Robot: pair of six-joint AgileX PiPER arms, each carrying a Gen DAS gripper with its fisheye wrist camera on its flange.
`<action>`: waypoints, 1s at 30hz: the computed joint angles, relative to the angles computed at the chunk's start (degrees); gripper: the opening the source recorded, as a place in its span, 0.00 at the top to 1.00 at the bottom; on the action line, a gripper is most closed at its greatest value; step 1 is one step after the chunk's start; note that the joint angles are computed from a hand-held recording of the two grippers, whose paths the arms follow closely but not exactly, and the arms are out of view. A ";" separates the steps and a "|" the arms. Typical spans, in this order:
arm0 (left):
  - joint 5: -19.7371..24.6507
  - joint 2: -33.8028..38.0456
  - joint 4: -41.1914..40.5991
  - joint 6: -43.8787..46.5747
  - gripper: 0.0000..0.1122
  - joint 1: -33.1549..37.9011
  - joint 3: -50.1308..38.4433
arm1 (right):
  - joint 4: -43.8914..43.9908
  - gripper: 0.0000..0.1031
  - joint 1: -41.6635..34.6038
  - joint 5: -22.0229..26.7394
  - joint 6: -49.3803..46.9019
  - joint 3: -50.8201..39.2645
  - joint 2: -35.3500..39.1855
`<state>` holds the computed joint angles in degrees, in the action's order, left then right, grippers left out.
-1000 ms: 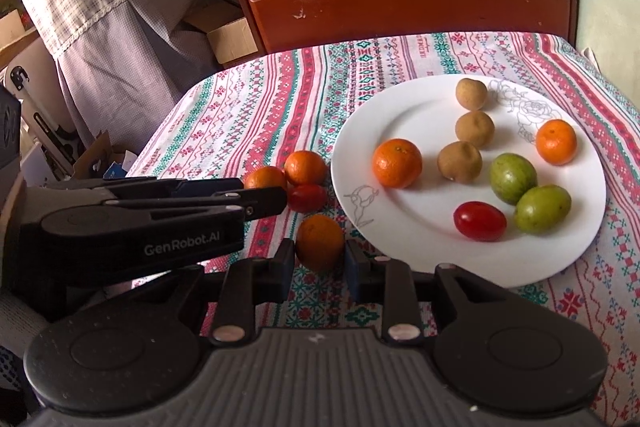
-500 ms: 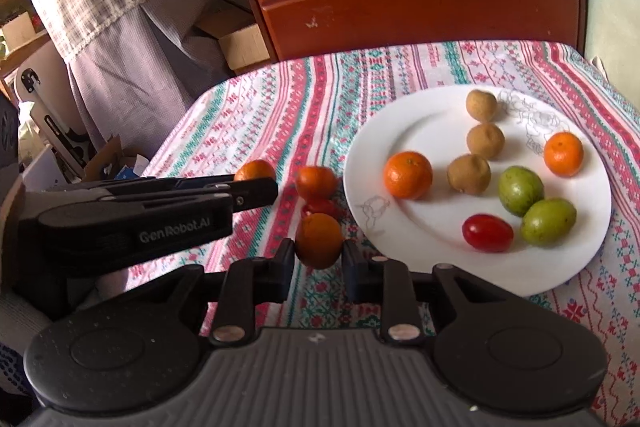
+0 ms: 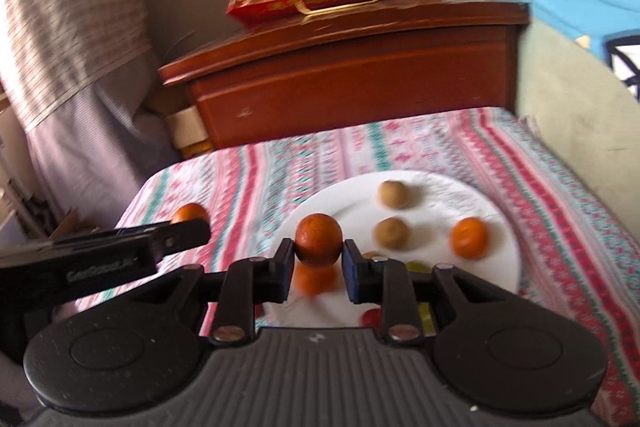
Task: Organize fruits
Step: 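Lower both mandarins onto the white plate and open both tools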
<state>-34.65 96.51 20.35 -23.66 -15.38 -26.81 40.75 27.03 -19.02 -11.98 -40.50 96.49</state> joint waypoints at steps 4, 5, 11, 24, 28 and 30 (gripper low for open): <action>0.99 1.50 -2.46 -0.33 0.76 -3.02 -2.23 | 1.45 0.75 -2.01 -0.37 -0.11 0.05 0.31; 1.27 1.88 -3.39 0.18 0.76 -3.87 -2.82 | 1.01 0.75 -2.52 -0.26 0.62 0.30 0.22; 2.79 4.82 -5.06 -1.05 0.76 -7.05 -6.51 | 0.97 0.75 -4.59 -0.01 1.87 0.69 0.64; 6.73 9.49 -5.50 -2.06 0.76 -10.64 -12.03 | -3.98 0.74 -8.24 1.45 9.48 1.19 1.87; 7.27 9.12 -5.66 -2.12 0.74 -11.27 -12.40 | -2.87 0.72 -8.04 1.15 9.15 1.31 1.62; 8.12 8.34 -5.82 -2.08 0.73 -11.37 -12.48 | -3.19 0.72 -8.01 1.06 9.95 1.43 1.15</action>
<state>-26.53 104.84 14.53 -25.74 -26.75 -39.29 37.56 19.01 -17.96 -2.03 -39.07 97.64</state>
